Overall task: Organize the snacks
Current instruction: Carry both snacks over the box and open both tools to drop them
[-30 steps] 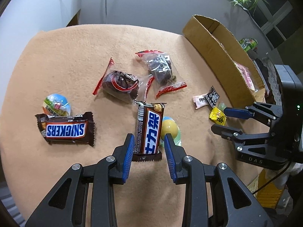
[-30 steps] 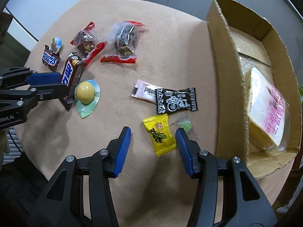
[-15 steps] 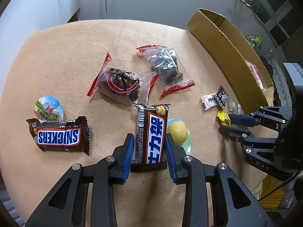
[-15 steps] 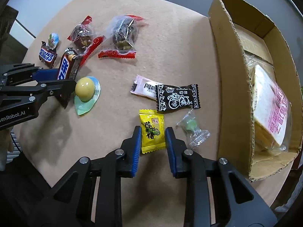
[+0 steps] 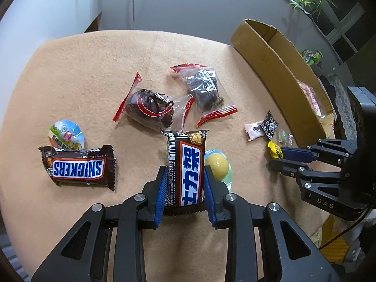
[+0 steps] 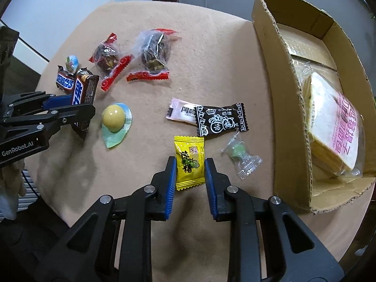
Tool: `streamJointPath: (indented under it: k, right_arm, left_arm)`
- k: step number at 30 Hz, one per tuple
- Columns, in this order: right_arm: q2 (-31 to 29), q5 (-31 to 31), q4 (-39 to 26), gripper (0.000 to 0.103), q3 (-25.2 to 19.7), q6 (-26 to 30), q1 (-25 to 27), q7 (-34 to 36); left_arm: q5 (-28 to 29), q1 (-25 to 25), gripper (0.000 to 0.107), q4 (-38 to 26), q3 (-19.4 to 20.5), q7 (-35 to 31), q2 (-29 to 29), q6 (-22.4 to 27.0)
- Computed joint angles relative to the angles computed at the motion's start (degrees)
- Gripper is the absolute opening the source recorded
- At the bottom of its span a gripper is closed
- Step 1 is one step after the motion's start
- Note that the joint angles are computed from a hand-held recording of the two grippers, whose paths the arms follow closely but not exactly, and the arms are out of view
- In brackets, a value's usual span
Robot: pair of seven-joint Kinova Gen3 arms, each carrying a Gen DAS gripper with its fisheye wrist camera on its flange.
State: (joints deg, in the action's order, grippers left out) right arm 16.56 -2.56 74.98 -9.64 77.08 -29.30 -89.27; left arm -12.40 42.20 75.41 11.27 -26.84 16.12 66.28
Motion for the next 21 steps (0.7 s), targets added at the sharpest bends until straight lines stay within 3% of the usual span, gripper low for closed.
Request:
streamJointPath:
  k: [13, 21]
  right_arm:
    - [-4.6, -4.0, -1.3, 0.025, 1.0, 0.7, 5.1, 2.0]
    - [-7.0, -4.3, -3.7, 0.025, 1.9, 1.7, 7.3, 0.5]
  left_arm:
    - [-1.7, 0.8, 0.028, -3.7, 0.3, -0.4, -0.5, 2.1]
    - [-1.8, 1.3, 0.028, -9.9, -0.1, -5.1, 1.7, 3.8]
